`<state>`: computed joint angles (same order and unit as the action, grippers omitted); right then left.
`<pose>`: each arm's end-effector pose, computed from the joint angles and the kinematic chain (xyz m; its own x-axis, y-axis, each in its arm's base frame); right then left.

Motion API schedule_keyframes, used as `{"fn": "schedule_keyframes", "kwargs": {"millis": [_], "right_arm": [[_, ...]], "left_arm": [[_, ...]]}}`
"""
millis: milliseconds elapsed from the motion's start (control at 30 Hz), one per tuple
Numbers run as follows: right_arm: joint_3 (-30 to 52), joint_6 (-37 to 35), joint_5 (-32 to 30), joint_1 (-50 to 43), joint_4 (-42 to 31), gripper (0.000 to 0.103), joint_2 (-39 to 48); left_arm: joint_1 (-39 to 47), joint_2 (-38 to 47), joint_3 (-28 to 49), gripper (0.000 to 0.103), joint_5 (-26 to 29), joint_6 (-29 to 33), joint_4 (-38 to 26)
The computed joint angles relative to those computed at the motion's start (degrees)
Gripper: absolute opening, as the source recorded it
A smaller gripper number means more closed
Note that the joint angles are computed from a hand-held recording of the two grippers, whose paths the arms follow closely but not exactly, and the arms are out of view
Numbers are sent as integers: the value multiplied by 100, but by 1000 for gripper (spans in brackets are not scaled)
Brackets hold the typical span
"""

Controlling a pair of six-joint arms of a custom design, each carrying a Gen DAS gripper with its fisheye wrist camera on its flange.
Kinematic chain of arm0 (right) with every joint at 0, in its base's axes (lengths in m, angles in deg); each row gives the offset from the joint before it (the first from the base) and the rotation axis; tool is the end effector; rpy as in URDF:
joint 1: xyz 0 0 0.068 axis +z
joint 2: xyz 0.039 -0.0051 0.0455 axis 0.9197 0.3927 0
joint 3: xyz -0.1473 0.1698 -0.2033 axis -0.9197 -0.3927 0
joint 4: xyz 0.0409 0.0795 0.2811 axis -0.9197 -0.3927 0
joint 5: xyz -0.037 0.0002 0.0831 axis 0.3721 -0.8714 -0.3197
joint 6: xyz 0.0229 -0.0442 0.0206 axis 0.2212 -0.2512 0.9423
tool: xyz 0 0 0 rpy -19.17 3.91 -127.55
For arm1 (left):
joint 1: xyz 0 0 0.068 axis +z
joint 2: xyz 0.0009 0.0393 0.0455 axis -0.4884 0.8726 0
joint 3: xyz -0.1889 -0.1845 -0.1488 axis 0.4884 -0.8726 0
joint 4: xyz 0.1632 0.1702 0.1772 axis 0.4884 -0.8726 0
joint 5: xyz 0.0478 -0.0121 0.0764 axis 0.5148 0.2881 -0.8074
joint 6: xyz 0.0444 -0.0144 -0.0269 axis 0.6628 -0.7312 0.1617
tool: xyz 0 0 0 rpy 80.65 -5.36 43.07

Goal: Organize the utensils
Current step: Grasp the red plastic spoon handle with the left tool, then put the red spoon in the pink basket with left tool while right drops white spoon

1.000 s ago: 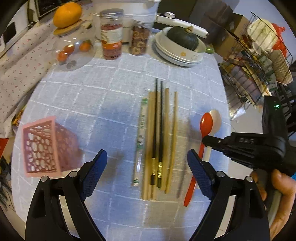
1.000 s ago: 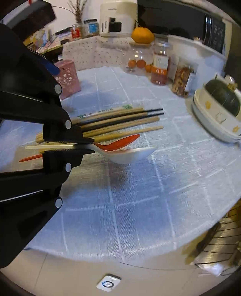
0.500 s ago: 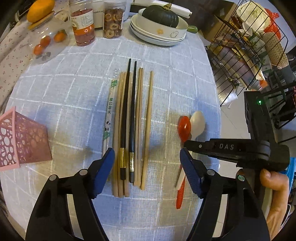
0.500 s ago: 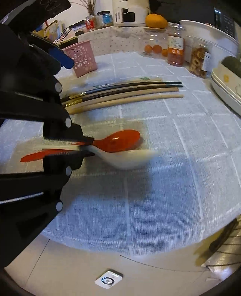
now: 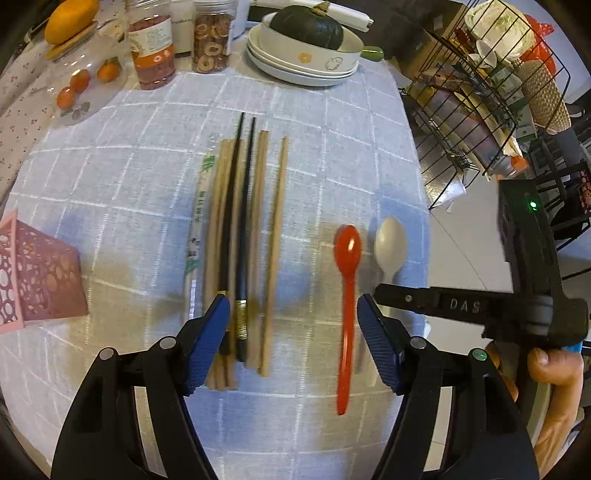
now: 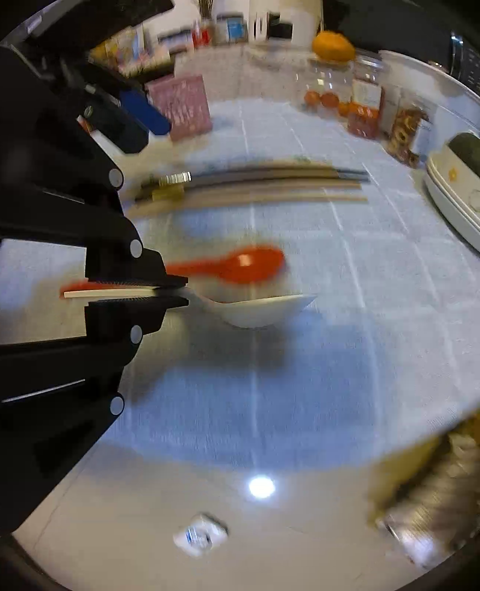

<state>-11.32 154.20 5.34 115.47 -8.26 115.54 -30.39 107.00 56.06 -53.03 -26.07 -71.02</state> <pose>0.1561 0.1776 0.1730 -0.7191 0.6940 0.0353 0.6344 0.6350 0.4407 0.2396 -0.0176 0.2304 -0.7987 0.5416 -0.2623 0.5986 0.7593 -0.2550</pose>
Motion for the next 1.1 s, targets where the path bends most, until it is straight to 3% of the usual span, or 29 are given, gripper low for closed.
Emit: {"fn": "schedule_keyframes", "kwargs": {"millis": [200,367,467,500,633,800,933,1100], "right_arm": [[314,316,876,497,-1480,5,-897],[487,660,1196,852,-2223,6,-1129],[555,687,1263,907,-2359,6,-1133],[580,669,1292,918,-2382,6,-1132],[797,552,1428,952,-2410,6,-986],[1025,208,1417,887,-2280,5,-609],[1266,-54,1476,863,-2214,5,-291],[1754,-268,1913,950,-2198,5,86]], "left_arm": [[-1267,-337,-501,59,-145,-771,360],[-2355,90,-821,36,-873,-1542,1070],[-2559,399,-968,7,-1276,-1761,1454],[-2506,335,-996,7,-1244,-1737,1515],[-2079,286,-898,7,-1075,-1386,1339],[-955,-283,-503,7,-259,-441,604],[367,-411,341,7,532,612,-392],[1730,295,1816,7,1316,1516,-1197]]}}
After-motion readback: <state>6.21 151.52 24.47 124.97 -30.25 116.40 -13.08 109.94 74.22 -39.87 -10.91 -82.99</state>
